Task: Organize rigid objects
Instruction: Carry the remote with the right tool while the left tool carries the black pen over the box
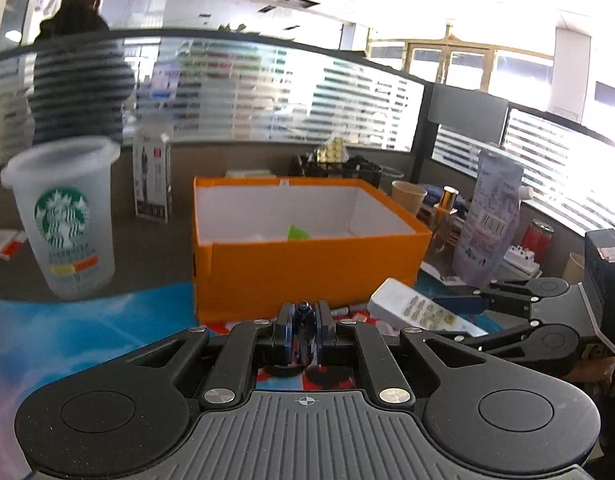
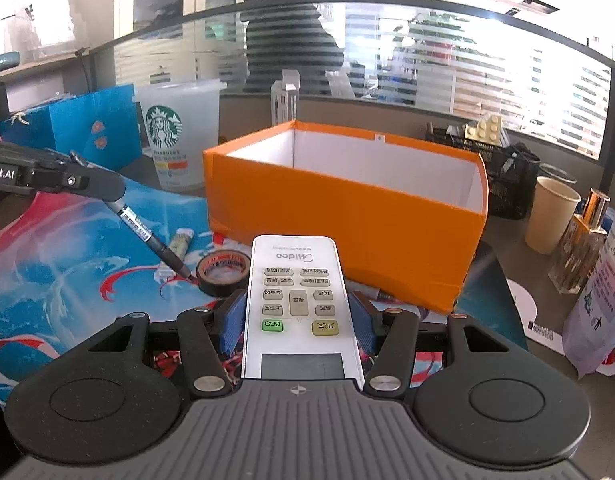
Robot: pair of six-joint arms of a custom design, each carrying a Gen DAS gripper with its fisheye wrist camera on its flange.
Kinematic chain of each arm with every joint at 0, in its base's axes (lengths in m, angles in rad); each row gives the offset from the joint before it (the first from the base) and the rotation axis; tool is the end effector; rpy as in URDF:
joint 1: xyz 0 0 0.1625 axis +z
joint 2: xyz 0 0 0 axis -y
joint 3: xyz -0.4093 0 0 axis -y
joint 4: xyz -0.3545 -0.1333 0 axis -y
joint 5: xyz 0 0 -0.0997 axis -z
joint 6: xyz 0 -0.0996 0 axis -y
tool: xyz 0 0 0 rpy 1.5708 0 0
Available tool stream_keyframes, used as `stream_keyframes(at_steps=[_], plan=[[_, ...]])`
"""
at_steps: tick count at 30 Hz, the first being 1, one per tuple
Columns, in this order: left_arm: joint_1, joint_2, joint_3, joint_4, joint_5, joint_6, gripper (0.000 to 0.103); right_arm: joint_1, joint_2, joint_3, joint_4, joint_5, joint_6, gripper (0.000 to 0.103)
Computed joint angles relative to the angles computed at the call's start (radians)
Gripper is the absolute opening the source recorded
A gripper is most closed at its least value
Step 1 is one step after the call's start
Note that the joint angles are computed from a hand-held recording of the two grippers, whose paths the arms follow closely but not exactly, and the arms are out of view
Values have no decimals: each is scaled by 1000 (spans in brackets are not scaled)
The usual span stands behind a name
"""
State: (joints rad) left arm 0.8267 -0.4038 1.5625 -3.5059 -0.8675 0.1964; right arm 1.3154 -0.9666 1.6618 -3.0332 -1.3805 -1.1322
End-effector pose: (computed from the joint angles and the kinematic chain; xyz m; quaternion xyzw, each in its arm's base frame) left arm -0.2899 -0.6068 0.0142 0.2775 0.8337 -0.4283 0.2108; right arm -0.0156 -0.6619 0.2711 0.4241 -0.8207 0.3428 0.1705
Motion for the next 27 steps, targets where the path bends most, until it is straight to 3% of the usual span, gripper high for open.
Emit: stream_keyframes(at_steps=[27], plan=[[-17, 52, -220, -17, -13, 141, 8, 37, 29, -100, 17, 130, 38, 51]])
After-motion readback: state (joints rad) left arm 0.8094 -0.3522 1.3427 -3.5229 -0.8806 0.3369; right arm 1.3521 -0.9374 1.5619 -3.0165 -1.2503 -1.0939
